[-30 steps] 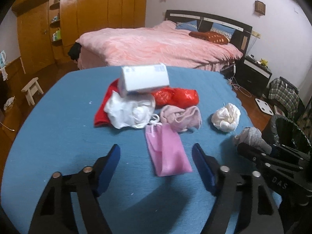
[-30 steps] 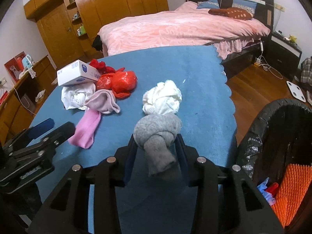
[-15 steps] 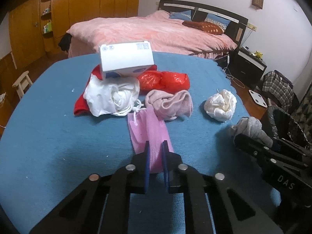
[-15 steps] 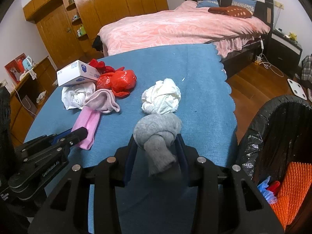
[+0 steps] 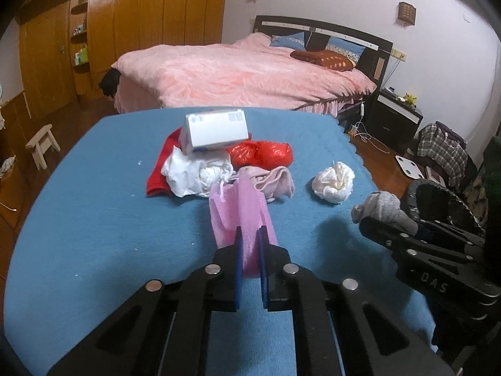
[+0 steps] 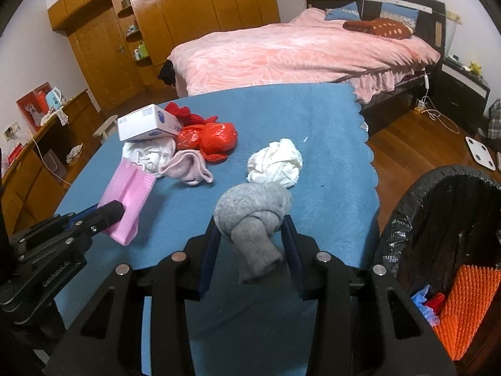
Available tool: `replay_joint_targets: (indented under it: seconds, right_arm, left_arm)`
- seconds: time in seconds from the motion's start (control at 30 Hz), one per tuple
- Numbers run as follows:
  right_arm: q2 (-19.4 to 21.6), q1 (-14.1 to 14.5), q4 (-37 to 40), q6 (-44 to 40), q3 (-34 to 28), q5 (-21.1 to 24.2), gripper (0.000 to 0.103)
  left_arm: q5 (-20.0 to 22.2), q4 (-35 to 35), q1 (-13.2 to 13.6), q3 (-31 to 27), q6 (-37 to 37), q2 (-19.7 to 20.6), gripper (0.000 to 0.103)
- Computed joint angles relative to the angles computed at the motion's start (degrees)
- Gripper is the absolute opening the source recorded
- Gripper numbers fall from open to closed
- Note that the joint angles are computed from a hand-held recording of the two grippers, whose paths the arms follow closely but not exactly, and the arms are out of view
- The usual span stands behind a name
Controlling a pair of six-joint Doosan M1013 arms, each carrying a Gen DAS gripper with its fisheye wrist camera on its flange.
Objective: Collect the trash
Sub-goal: 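Carry the grey sock and pink bag over the black trash bin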
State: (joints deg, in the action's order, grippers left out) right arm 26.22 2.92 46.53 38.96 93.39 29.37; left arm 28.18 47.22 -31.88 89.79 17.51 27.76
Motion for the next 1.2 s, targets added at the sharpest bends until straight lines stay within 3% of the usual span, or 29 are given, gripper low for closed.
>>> replay_joint_targets:
  seconds: [0.43, 1.2]
  right_arm:
    - [-4.2, -1.4, 6.2, -6.6, 3.3, 0.0, 0.039]
    - [-11.5, -6.4, 16.4, -17.1, 8.8, 0.1, 0.039]
  left_arm:
    - [0.5, 7.7, -2.0, 1.6, -6.0, -2.9, 0.009]
    - [-0.4, 13.0, -5.8, 0.9, -9.2, -4.5, 0.009]
